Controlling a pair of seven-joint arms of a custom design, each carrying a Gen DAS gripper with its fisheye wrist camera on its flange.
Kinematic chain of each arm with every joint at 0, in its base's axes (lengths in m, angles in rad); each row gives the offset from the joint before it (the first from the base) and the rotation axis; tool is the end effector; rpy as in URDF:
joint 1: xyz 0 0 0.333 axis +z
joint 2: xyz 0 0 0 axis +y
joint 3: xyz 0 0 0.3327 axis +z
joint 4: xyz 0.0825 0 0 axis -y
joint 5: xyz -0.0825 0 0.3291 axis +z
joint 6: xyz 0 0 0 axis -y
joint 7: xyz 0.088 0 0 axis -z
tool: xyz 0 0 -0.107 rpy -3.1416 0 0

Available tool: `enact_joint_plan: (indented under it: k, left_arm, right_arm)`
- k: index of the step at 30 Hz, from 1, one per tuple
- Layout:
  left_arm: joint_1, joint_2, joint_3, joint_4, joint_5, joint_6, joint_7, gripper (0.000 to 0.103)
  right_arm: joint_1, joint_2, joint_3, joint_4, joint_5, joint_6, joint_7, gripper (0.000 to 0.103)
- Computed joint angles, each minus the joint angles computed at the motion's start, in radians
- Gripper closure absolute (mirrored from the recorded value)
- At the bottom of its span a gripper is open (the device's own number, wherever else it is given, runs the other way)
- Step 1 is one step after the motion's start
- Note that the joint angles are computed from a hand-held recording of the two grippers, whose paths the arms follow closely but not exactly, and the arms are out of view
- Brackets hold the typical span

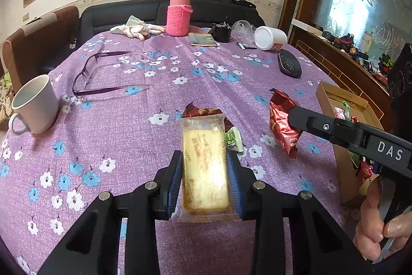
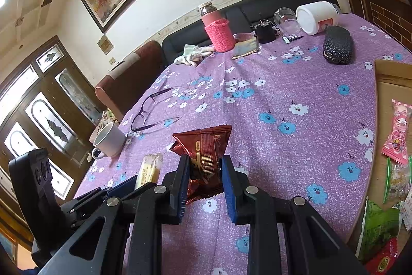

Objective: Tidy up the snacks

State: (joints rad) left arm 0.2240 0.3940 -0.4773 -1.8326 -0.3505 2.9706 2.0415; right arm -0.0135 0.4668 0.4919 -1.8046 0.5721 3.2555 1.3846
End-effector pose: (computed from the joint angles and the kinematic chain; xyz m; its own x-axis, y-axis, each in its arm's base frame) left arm 0.6394 -0.0943 0.4705 -0.3416 -0.9312 0.1272 -0.6739 0.1484 -0.7238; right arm 0.6246 0.1967 0.4629 0.1308 -0.8689 -0.4775 -0.6508 0.2881 -0.7025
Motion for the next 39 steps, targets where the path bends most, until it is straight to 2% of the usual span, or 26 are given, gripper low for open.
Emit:
enact_joint_plan:
  k: [8,9,12,14,17,20,22,23,27,31,36,39]
  left_arm:
    - [0.022,0.002,-0.031,-0.002,-0.028,-0.005,0.041,0.070]
    - [0.027,0.002,-0.039,-0.002,-0.036,-0.005,0.051,0.070]
    - [0.045,-0.001,-0.065,-0.008,-0.065,0.003,0.090,0.070]
    - [0.064,-0.002,-0.092,-0.015,-0.092,0.012,0.126,0.070]
    - [0.095,-0.009,-0.135,-0.032,-0.131,0.032,0.185,0.070]
    - [0.110,-0.013,-0.158,-0.037,-0.163,0.017,0.232,0.070]
    - [0.114,-0.018,-0.167,-0.038,-0.188,-0.001,0.269,0.070]
    - [0.115,-0.021,-0.171,-0.038,-0.206,-0.010,0.291,0.070]
    - [0.129,-0.047,-0.200,-0.057,-0.311,-0.016,0.402,0.070]
    - [0.137,-0.092,-0.212,-0.074,-0.423,-0.065,0.486,0.070]
    - [0.096,-0.140,-0.188,-0.085,-0.491,-0.144,0.531,0.070]
    - [0.043,-0.156,-0.165,-0.083,-0.487,-0.189,0.526,0.070]
  right_arm:
    - [0.001,-0.004,-0.007,-0.003,-0.004,0.012,0.015,0.076]
    - [0.007,-0.007,-0.017,-0.006,-0.006,0.016,0.021,0.076]
    - [0.069,-0.028,-0.104,-0.025,-0.005,0.035,0.076,0.076]
    - [0.059,-0.043,-0.106,-0.046,0.005,0.052,0.116,0.076]
    - [0.038,-0.095,-0.098,-0.127,0.022,0.125,0.186,0.076]
    - [0.047,-0.172,-0.115,-0.256,0.045,0.228,0.255,0.076]
    - [0.009,-0.227,-0.088,-0.357,0.019,0.284,0.329,0.077]
    - [0.013,-0.252,-0.097,-0.394,0.019,0.299,0.350,0.077]
    - [0.068,-0.368,-0.159,-0.549,0.092,0.365,0.376,0.076]
    - [0.104,-0.461,-0.216,-0.669,0.134,0.398,0.414,0.076]
    - [0.158,-0.525,-0.290,-0.762,0.137,0.409,0.473,0.076]
    - [0.197,-0.532,-0.344,-0.795,0.071,0.413,0.534,0.076]
